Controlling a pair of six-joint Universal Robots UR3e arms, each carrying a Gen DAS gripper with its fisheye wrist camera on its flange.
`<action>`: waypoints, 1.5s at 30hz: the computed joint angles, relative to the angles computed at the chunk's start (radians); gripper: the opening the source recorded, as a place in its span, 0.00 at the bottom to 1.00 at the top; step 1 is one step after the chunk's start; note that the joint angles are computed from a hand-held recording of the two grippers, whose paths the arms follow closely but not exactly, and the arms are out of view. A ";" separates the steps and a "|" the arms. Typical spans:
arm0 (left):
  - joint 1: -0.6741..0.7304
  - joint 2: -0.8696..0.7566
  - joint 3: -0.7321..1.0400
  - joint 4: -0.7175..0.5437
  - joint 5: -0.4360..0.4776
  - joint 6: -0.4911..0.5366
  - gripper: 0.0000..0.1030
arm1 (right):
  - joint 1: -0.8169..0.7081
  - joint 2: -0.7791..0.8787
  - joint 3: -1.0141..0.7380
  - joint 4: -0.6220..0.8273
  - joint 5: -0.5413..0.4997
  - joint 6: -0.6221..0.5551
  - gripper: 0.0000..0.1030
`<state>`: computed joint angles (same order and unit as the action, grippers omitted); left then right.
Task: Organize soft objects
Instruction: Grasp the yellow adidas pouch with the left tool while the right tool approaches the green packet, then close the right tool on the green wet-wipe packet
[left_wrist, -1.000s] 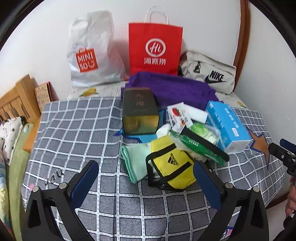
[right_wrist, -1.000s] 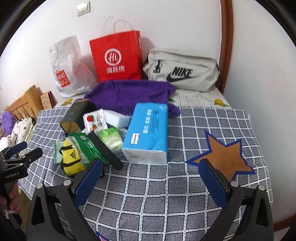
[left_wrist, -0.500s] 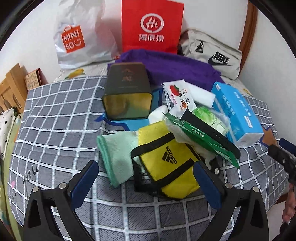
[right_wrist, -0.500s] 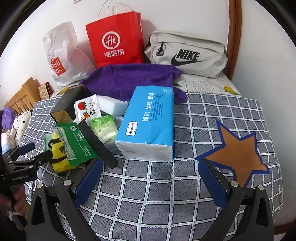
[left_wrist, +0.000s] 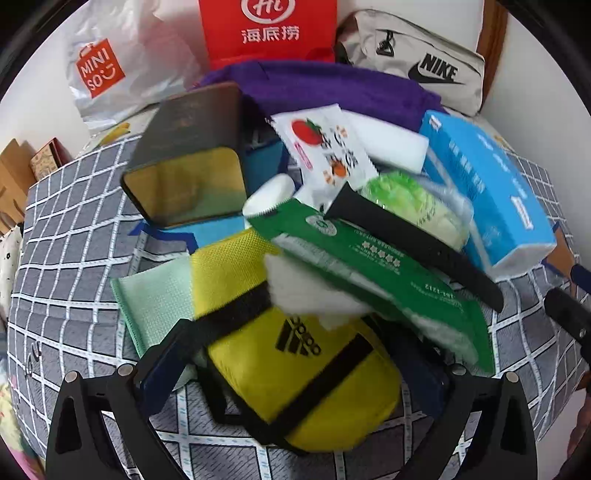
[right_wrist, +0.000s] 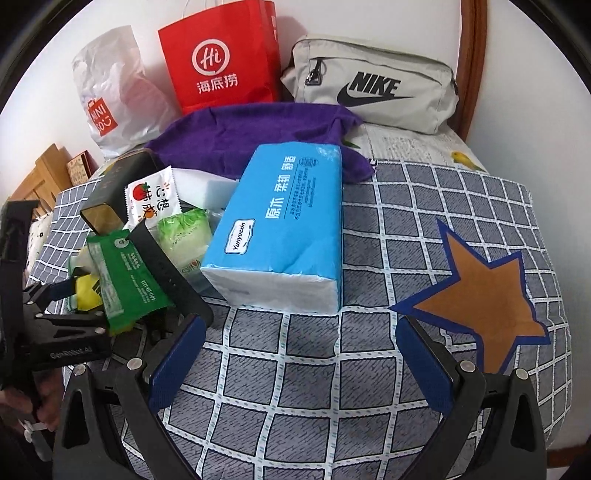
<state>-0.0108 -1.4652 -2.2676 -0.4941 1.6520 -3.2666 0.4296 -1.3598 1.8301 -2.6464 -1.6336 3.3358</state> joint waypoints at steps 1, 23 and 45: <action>0.008 0.015 -0.016 0.008 -0.010 0.004 1.00 | 0.000 0.004 -0.002 0.000 0.000 -0.002 0.99; 0.263 0.332 -0.314 0.084 -0.145 0.253 0.82 | 0.053 0.034 -0.047 0.008 0.006 -0.015 0.99; 0.280 0.332 -0.237 -0.043 -0.140 0.204 0.82 | 0.083 0.134 -0.171 0.084 0.018 -0.019 0.99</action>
